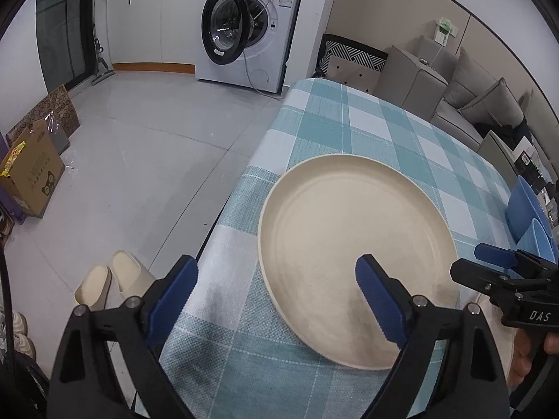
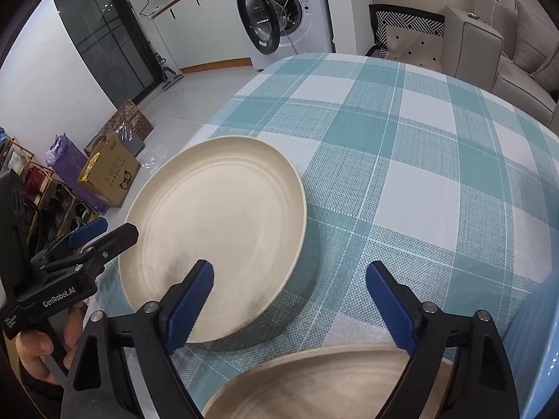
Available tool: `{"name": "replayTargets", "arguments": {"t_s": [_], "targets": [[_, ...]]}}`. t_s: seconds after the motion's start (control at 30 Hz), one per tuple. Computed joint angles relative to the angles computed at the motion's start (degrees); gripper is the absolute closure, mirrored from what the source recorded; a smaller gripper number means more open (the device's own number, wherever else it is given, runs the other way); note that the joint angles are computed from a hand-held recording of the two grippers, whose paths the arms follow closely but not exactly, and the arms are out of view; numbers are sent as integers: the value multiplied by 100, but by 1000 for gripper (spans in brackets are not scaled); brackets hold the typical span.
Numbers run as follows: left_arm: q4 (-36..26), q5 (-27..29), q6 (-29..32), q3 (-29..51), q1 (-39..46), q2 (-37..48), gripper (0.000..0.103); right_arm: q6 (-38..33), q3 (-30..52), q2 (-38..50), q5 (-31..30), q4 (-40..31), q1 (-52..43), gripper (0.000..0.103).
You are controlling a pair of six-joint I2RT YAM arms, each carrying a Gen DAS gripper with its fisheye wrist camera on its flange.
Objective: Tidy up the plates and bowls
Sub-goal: 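Close the left gripper on the cream plate rim while the right gripper grips it too, then lift the cream plate with both grippers and carry it over the plate stack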
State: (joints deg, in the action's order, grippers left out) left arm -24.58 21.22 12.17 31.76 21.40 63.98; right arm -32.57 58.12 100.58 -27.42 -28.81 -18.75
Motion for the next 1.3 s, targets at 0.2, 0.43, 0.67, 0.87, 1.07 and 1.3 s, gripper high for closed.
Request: {"name": "replayTargets", "arguments": {"t_s": [0.2,0.43,0.67,0.87,1.07,1.3], "targets": [[83,-165,31,-77,-105,38,22,0,3,112,71,-22,82,27],[114,-290,61,-100,-203,189,47,-39,-54,111,98,14,136,32],[63,-303,109,-82,-213,287,62,-212,-220,30,195,115,252,47],[68,-274,141,-90,-218,331,72,-305,-421,-100,311,290,313,57],[69,-294,194,-123,-269,307,77,-308,-456,-128,356,334,320,67],[17,-362,252,-158,-321,184,80,-316,-561,-226,472,506,335,79]]}}
